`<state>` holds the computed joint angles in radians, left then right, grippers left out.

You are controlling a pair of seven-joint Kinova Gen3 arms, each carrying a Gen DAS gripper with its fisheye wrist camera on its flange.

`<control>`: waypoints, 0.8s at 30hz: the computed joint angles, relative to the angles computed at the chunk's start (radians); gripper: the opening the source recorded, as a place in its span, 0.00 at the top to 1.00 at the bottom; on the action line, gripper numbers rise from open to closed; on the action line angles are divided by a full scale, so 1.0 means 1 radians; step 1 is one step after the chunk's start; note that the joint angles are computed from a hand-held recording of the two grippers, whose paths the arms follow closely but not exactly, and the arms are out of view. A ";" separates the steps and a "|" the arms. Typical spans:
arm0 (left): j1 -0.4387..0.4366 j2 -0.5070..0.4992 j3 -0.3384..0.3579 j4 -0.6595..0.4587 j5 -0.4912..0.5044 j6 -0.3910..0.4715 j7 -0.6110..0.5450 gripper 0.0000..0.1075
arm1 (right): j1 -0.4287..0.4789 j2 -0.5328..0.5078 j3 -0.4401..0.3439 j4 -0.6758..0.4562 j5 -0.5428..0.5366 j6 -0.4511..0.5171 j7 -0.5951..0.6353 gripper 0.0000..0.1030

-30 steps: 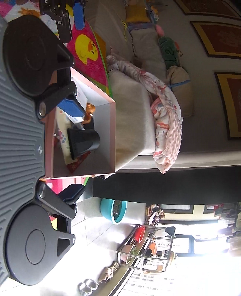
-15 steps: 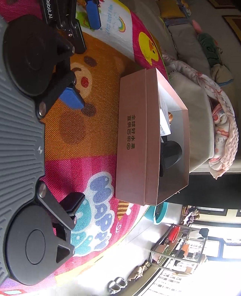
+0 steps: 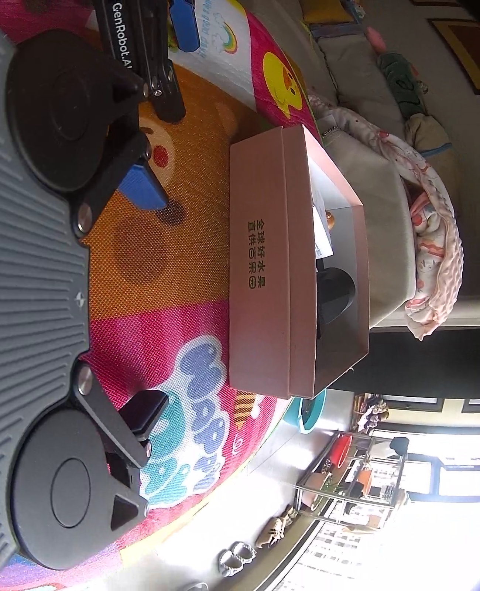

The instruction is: Organize rigid objects

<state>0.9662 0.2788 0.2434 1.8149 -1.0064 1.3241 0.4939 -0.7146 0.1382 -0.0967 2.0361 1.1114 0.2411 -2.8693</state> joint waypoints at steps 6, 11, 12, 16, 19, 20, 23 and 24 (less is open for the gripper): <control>0.003 0.005 -0.001 -0.007 0.004 0.009 -0.002 0.14 | -0.001 0.004 -0.001 -0.003 0.006 0.005 -0.005 0.00; 0.004 0.006 -0.002 -0.009 0.006 0.013 -0.001 0.14 | -0.005 0.009 0.000 -0.008 0.010 0.011 -0.007 0.00; 0.004 0.007 -0.002 -0.011 0.008 0.015 -0.005 0.14 | -0.005 0.009 0.000 -0.009 0.011 0.011 -0.008 0.00; 0.006 0.005 0.000 -0.011 0.014 0.018 -0.011 0.14 | -0.005 0.010 0.001 -0.008 0.012 0.009 -0.010 0.00; 0.006 0.004 -0.001 -0.010 0.013 0.017 -0.009 0.14 | -0.006 0.010 0.001 -0.008 0.014 0.010 -0.011 0.00; 0.006 0.005 -0.001 -0.010 0.013 0.017 -0.009 0.14 | -0.005 0.010 0.001 -0.008 0.014 0.010 -0.011 0.00; 0.008 0.004 0.000 -0.009 0.012 0.018 -0.003 0.14 | -0.006 0.010 0.002 -0.007 0.019 0.008 -0.018 0.00; 0.008 0.005 0.000 -0.010 0.012 0.018 -0.005 0.14 | -0.006 0.009 0.002 -0.007 0.020 0.006 -0.019 0.00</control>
<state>0.9738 0.2835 0.2434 1.8053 -0.9943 1.3422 0.4889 -0.7203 0.1473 -0.0946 2.0294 1.1317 0.2476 -2.8886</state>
